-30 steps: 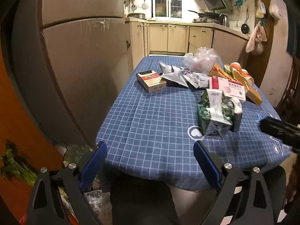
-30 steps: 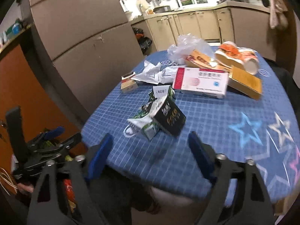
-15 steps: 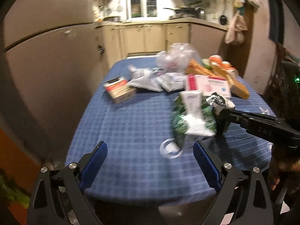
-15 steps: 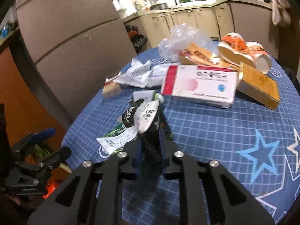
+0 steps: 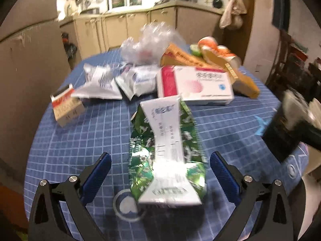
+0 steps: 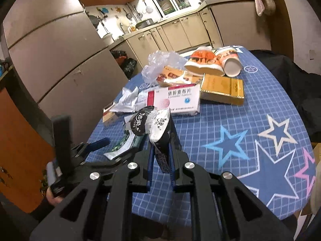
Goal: Collect trash
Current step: 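Grasp the green milk carton with the left tool while the right tool grasps a black-and-white packet, then carry the milk carton and packet over the white bucket with both tools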
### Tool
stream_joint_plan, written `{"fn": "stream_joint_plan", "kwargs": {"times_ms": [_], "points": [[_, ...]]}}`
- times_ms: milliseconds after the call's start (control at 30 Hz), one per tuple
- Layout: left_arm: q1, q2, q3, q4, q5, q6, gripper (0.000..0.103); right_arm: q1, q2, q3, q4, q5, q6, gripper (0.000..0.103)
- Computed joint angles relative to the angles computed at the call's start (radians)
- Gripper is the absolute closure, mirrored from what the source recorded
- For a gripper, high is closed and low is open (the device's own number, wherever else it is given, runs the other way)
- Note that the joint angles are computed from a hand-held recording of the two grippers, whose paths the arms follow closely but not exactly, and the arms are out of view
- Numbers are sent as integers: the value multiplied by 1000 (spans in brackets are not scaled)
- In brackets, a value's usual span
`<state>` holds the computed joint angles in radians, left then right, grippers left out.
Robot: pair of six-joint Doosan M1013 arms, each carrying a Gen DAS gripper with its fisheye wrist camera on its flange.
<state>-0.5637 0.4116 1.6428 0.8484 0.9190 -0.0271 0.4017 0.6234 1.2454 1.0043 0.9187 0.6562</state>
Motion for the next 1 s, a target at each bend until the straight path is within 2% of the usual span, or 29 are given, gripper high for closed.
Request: {"fn": "stream_joint_plan", "kwargs": {"times_ms": [33,67,100,233,500,667,833,967,1000], "points": [[10,-1,5,-17,-24,-5,9,1,-1,3,-1,2,-4,91],[19,-5,14,-32,-64,-9,20,3,-2,5,-3,3,-8,91],[17,-3,16,-7,-52,-19,24,7,-1,5,-7,2,-7,91],[9,5,16,10,-31,-25,25,4,-5,16,2,9,-19,91],[-54,-18,7,41,73,-83,25,-28,-35,57,60,11,-90,91],[-95,-27,-37,92,86,-41,25,-66,-72,104,126,-1,-138,91],[-112,7,-149,122,-27,98,25,-139,-152,183,248,-86,-251,91],[-106,67,-284,44,-169,289,25,-210,-213,226,352,-202,-343,91],[-105,94,-339,3,-215,372,25,-231,-228,234,376,-244,-365,91]]}}
